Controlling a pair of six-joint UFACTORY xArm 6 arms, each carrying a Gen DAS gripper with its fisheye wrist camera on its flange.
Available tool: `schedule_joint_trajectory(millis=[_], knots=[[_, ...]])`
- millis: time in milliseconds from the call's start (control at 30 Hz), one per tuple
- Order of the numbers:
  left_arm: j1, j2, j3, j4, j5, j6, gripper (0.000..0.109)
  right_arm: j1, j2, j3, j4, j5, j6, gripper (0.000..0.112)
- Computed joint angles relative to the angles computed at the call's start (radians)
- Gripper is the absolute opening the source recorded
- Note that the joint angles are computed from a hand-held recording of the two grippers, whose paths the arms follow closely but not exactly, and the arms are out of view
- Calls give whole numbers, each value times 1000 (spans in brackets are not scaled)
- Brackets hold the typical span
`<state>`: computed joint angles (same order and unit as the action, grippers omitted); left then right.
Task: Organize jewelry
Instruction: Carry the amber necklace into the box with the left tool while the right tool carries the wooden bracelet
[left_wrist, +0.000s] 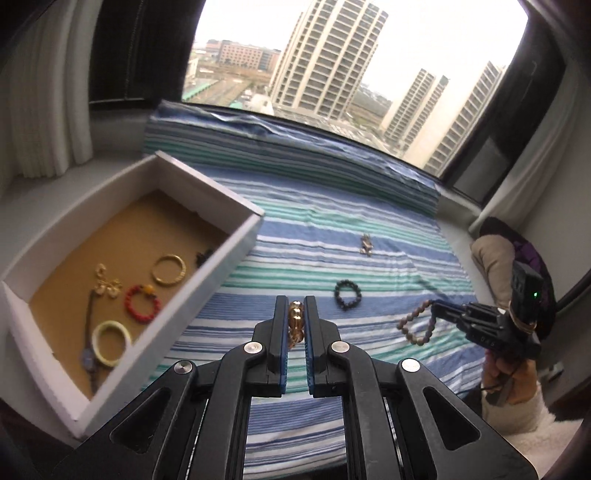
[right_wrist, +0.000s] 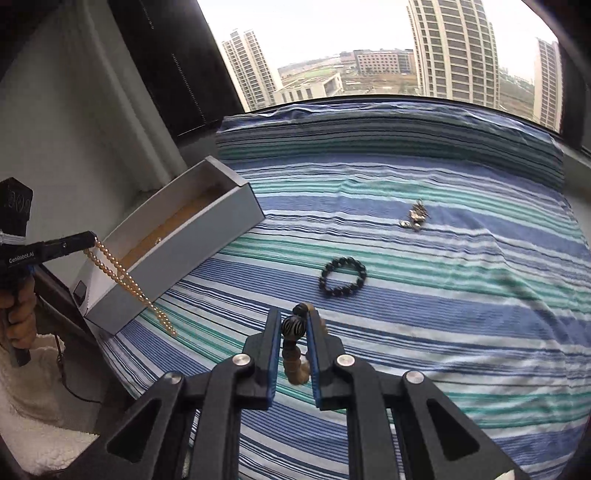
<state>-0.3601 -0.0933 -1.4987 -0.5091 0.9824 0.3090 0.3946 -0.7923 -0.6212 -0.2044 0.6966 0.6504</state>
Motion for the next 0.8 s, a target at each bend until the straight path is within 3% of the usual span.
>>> schedule_joint_trajectory(millis=[200,433,667,800], knots=[[127,81,-174,143,-15,-61,5,53,364,-311,15,-99,-116,14],[232,240,-300,271,-79,-126,5,77,770,-735,189,-119,-333,14],[312,417,-391,364,-95,-199,5,66,1216,-1284,267,68,-434,14],[334,499,-428,414,-76,-234,5,59,1464,-1611,186,215,-410,14]])
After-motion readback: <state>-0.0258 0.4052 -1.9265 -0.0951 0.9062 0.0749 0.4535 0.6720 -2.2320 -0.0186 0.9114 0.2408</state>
